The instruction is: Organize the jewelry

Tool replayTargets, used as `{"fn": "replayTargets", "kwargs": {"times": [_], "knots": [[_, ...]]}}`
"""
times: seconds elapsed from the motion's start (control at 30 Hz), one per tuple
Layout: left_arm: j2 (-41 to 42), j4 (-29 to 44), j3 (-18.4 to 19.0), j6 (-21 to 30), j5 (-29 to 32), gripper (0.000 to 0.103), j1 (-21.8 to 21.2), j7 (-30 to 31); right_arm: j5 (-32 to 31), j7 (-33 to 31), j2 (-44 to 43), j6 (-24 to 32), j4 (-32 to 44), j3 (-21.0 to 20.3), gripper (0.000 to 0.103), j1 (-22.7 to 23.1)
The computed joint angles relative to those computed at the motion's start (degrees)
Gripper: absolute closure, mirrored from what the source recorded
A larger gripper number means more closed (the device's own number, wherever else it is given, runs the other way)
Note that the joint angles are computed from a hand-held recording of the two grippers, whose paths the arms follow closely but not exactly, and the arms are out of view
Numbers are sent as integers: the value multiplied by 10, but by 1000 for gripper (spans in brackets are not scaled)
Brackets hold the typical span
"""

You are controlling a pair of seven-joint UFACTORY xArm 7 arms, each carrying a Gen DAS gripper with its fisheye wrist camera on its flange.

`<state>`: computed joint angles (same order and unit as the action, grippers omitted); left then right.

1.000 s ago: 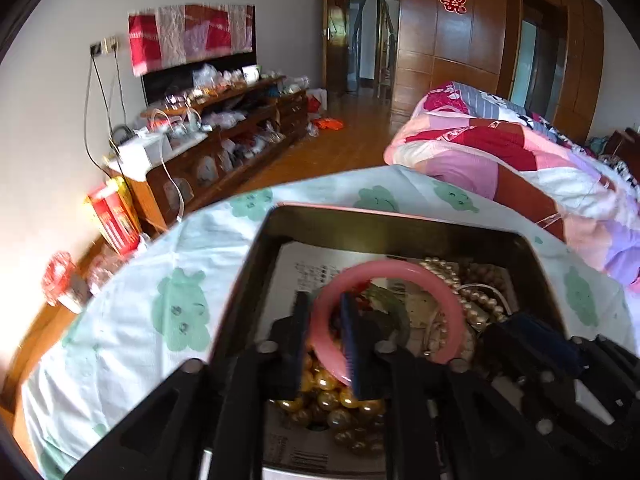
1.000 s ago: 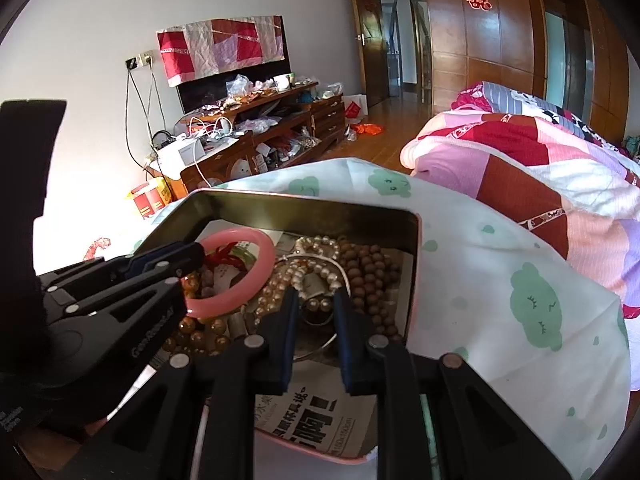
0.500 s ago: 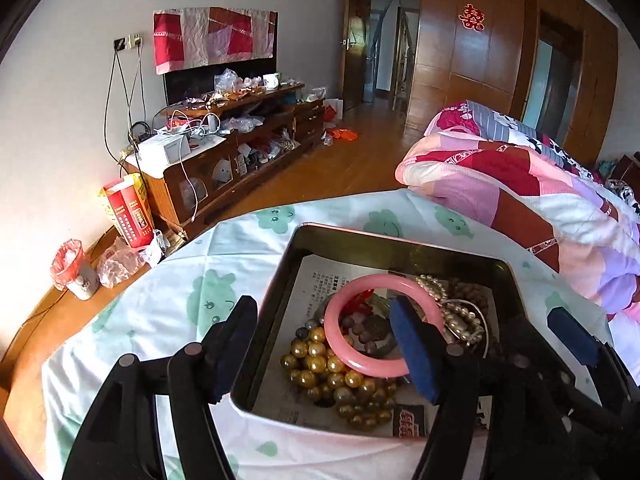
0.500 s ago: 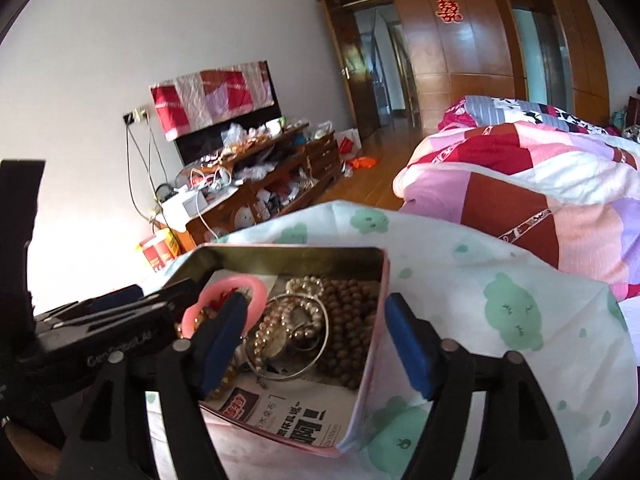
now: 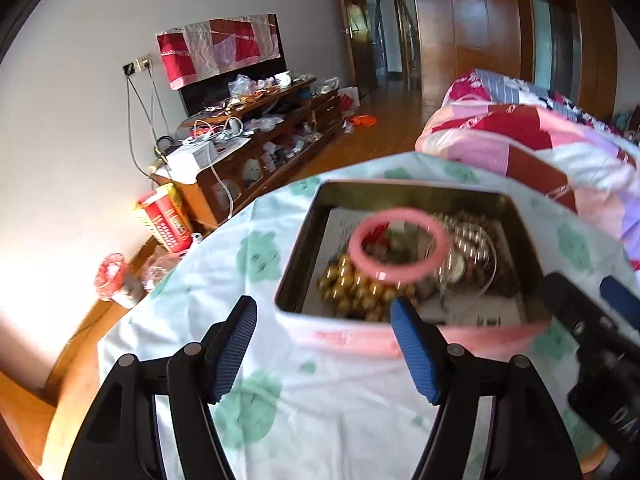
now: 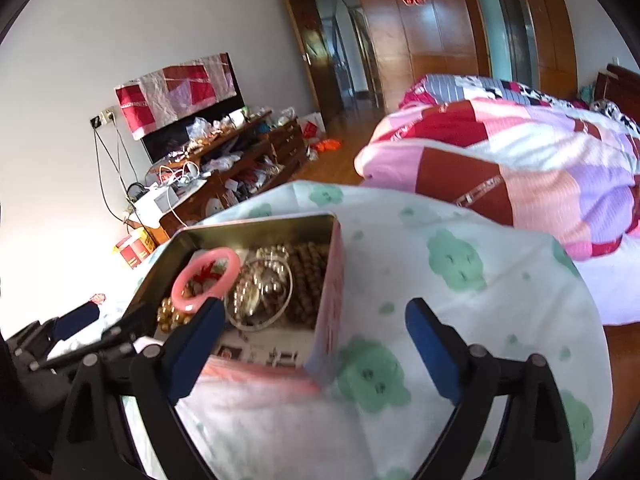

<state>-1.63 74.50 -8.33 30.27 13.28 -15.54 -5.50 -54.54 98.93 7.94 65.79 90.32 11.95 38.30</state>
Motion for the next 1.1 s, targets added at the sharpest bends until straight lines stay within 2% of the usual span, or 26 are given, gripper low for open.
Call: {"fn": "replayTargets", "kwargs": {"times": [0.1,0.67,0.93,1.1], "knots": [[-28,-34,1,-1,4,33,3,-2,10,0,-3,5,-3,6,9,4],[-175,-181,4,-2,-78,33,23,28,24,5,-8,85,10,34,9,55],[-240,-228,2,-18,-77,33,42,22,-3,17,-5,120,29,42,9,80],[-269,-234,9,-33,-87,33,47,28,-38,9,6,164,62,45,9,107]]}}
